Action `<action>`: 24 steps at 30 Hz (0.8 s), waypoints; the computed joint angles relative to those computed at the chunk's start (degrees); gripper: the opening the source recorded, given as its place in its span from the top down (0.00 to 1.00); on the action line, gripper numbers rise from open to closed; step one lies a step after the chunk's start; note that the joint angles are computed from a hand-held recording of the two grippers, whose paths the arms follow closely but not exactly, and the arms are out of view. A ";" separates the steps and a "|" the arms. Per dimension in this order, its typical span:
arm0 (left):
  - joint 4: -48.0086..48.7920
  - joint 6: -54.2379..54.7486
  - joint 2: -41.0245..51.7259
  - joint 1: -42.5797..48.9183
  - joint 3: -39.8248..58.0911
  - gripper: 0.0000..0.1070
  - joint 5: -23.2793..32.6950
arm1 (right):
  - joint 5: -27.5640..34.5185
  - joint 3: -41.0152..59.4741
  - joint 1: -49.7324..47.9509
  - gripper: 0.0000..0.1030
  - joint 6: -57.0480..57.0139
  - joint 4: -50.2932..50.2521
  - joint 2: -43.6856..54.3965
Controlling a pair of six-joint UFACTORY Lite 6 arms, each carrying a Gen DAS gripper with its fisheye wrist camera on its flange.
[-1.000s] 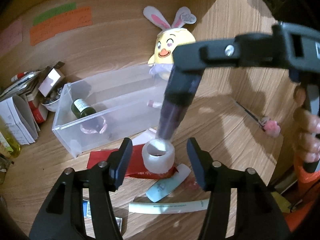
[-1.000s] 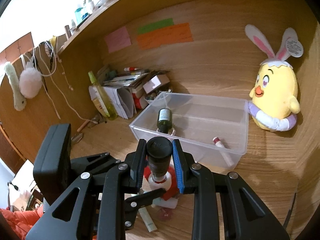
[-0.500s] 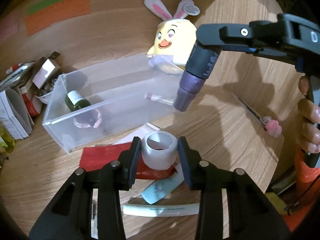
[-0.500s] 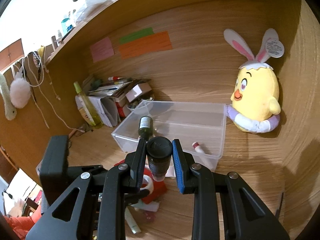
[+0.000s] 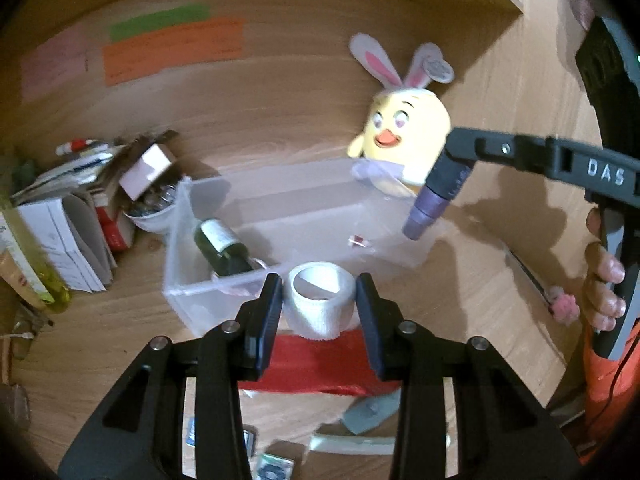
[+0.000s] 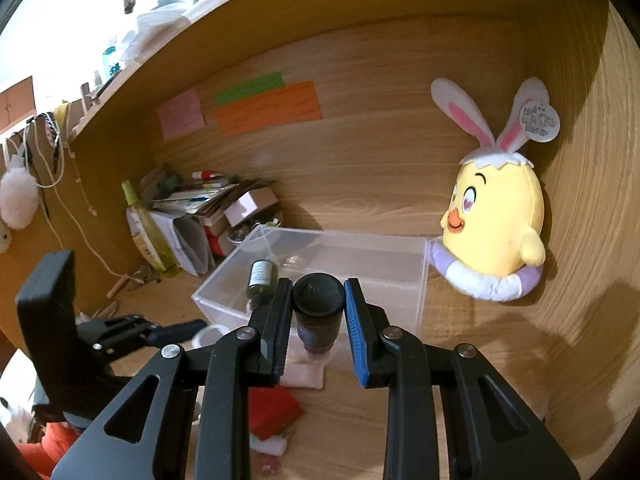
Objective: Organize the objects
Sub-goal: 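Hold the jar's white sleeve with the left tool while the right tool pulls the jar out, then drop the white sleeve into the clear box with the left tool while the right tool drops the jar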
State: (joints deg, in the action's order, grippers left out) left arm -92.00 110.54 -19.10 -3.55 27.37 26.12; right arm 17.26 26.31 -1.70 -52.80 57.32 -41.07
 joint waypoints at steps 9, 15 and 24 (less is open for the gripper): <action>-1.55 0.46 10.69 4.44 10.28 0.65 1.08 | -2.19 5.73 -2.03 0.77 -14.58 13.46 10.22; -3.22 0.76 18.04 6.41 16.11 0.65 -0.59 | -0.54 9.43 -2.68 0.77 -26.21 25.13 18.97; -6.70 3.73 25.54 6.36 20.79 0.65 -3.19 | 1.97 15.01 -0.41 0.77 -32.88 31.84 32.07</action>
State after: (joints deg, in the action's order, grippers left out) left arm -98.71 114.27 6.44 2.81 48.17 22.92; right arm 19.23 41.32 -2.10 -85.68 89.16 -9.01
